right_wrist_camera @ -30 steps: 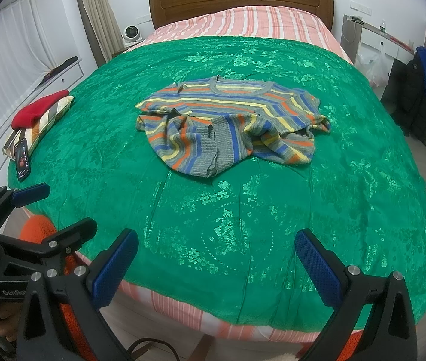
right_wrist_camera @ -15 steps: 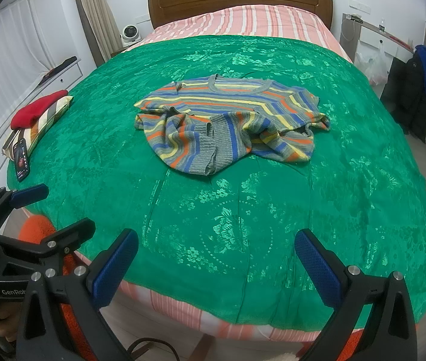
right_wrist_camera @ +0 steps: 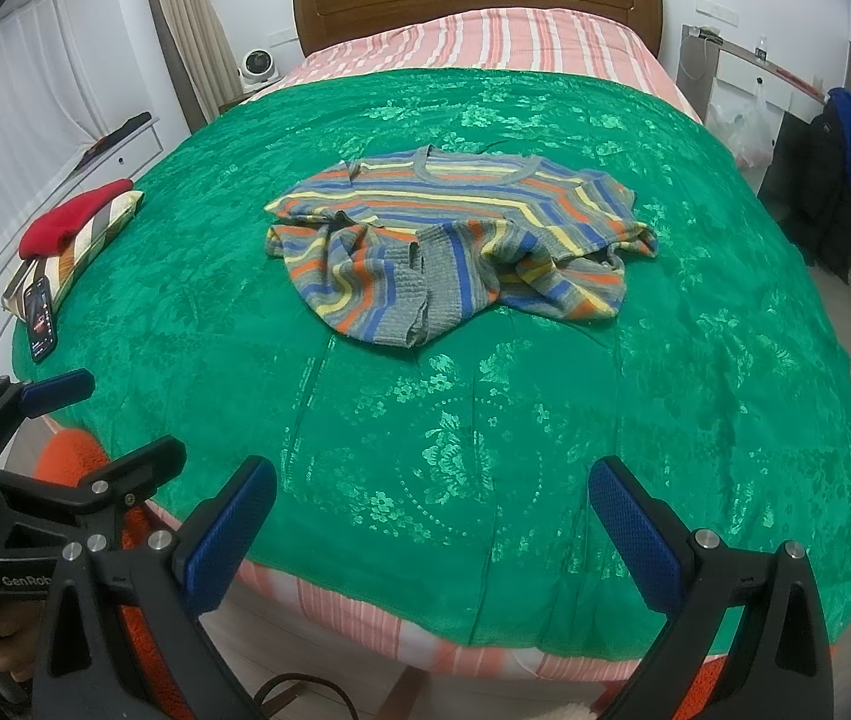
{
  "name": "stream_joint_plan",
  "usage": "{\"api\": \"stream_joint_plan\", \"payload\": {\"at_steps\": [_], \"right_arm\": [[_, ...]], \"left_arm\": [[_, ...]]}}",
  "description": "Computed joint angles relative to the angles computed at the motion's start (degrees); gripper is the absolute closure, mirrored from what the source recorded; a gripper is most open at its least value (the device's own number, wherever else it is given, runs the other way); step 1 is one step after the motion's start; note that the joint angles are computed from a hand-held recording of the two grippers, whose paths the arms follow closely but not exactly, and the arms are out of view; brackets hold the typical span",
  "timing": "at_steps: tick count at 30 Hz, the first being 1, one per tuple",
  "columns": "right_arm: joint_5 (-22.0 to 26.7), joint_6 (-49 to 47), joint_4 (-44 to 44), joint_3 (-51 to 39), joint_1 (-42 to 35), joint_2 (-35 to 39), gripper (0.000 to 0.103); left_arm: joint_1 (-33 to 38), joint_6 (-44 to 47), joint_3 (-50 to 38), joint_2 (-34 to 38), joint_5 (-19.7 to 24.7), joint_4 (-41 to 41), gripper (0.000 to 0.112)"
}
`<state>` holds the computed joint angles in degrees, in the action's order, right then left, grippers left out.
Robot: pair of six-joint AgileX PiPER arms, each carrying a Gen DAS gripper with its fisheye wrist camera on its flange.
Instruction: Fold small clothes
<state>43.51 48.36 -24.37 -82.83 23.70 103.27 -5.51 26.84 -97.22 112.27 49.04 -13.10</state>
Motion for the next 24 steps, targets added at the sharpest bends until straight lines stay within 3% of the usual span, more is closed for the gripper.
{"api": "stream_joint_plan", "payload": {"at_steps": [24], "right_arm": [[-0.71,0.07,-0.15,0.90,-0.34,-0.17,0.000]], "left_arm": [[-0.26,-0.61,-0.79,0.46,0.84,0.50,0.010]]}}
